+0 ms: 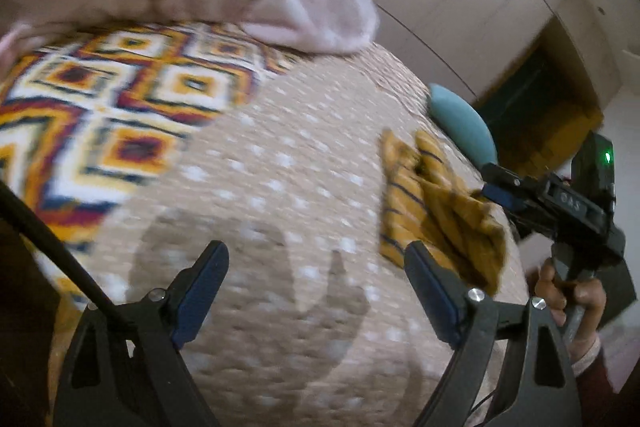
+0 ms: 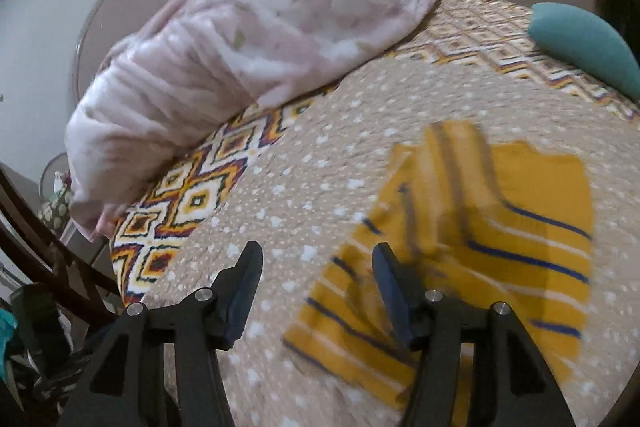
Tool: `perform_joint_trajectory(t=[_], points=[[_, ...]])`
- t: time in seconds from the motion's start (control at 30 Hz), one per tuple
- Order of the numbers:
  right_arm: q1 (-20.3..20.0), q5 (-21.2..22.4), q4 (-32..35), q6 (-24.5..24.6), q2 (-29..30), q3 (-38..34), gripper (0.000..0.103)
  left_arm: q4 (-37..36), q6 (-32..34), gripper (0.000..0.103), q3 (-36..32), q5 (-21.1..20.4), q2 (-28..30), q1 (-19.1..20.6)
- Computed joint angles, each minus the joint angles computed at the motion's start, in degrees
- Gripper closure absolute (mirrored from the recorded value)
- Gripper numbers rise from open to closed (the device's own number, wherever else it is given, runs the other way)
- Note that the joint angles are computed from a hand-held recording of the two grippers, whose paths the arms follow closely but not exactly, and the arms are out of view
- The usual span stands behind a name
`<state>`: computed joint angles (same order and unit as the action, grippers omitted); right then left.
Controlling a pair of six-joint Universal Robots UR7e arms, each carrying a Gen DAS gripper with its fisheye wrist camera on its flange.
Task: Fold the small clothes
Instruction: 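Grasp the sweater hem with the left gripper and lift it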
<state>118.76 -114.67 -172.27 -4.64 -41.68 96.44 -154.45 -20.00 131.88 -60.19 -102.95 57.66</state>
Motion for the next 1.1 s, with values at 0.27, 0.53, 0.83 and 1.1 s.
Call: perform_joint_trajectory(t=[0.27,0.53,0.83,1.1], points=[[-3.23,-3.72,-11.70,4.56,-13.69,18.08,0.040,1.71,-0.16,0.015,-7.63,-8.75,12.27,-1.67],[-7.36,-1.86,-17.22,6.48,-20.39,29.15,0.040,-1.90,3.64,0.013,-15.19,-3.99,25.15,-6.22],[-9.54,-0.72,-22.85,7.07,-23.20,35.10,0.040,7.69,2.55,0.095,-13.91,-0.09,21.47,-6.42],[-11.39,1.60,-22.83,8.00,-22.49,35.85,0.040,9.94,-2.43,0.092,-10.16,-2.27,19.05,-3.39]])
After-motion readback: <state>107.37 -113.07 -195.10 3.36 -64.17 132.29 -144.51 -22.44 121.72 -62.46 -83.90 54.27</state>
